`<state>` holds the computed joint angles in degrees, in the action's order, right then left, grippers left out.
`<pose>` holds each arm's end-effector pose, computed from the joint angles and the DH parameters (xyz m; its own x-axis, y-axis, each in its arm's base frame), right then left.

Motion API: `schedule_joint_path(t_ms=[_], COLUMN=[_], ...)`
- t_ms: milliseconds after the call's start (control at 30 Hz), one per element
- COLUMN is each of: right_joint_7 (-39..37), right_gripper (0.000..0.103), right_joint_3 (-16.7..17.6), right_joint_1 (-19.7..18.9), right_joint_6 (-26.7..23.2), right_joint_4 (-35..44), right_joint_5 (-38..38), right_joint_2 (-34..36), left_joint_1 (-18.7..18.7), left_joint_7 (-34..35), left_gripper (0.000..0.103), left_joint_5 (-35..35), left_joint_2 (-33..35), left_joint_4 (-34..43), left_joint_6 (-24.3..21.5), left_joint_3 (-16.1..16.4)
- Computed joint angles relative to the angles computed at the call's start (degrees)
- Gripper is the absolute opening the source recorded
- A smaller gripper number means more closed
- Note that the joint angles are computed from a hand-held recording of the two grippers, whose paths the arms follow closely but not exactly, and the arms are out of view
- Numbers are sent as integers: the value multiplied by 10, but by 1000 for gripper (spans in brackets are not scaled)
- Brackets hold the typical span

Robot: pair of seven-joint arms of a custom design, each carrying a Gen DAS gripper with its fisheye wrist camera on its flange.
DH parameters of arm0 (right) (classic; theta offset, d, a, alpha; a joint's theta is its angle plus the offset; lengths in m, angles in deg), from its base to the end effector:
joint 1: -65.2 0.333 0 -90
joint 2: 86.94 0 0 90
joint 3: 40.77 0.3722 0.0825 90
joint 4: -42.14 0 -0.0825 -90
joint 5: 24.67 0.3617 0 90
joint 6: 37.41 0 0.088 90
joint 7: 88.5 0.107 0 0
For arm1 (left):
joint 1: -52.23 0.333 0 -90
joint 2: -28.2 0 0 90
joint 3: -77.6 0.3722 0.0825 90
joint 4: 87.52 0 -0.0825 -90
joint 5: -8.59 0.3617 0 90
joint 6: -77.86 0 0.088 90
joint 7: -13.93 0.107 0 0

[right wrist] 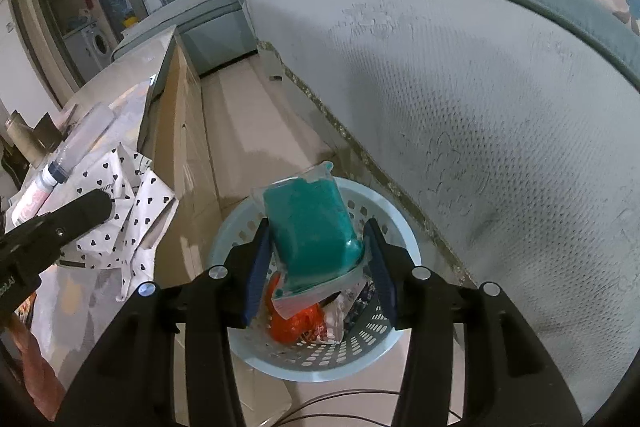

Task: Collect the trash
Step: 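Carry the wrapper and soap to the wastebasket and open both tools to drop them, then move both tools back to the table toward the pink and clear bottles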

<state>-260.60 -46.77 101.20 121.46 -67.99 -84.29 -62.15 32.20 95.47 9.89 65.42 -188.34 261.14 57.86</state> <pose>0.5434 0.3658 0.3617 -0.2006 -0.9707 -0.1320 -0.7462 0.2387 -0.6215 0.5953 -0.4244 0.3735 -0.4914 -0.8203 0.2927 -0.7074 0.1798 -0.6836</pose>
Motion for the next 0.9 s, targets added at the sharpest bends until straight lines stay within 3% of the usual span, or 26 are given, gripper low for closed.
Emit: schedule_joint_path(t_ms=[100, 200, 267, 400, 633, 900], right_joint_7=[-9, -11, -3, 15, -12, -45], right_gripper=[52, 55, 65, 66, 66, 66], right_joint_3=[5, 1, -1, -2, 15, 30], right_joint_1=[-2, 1, 4, 6, 9, 30], right_joint_6=[-4, -4, -3, -8, -45, -78], right_joint_4=[3, 1, 0, -5, 17, 92], right_joint_5=[15, 17, 15, 3, 4, 4], right_joint_2=[3, 1, -1, -9, -12, 12], left_joint_1=[-2, -10, -10, 4, 7, 62], left_joint_7=[-7, -8, -10, -9, -12, -26], left_gripper=[32, 33, 39, 55, 56, 56], left_joint_5=[-3, 3, 4, 10, 15, 21], left_joint_2=[-4, -10, -16, -25, -55, -109], left_joint_4=[-9, -13, -20, -33, -59, -126], left_joint_6=[16, 15, 22, 39, 55, 98], left_joint_3=[5, 16, 18, 6, 16, 14])
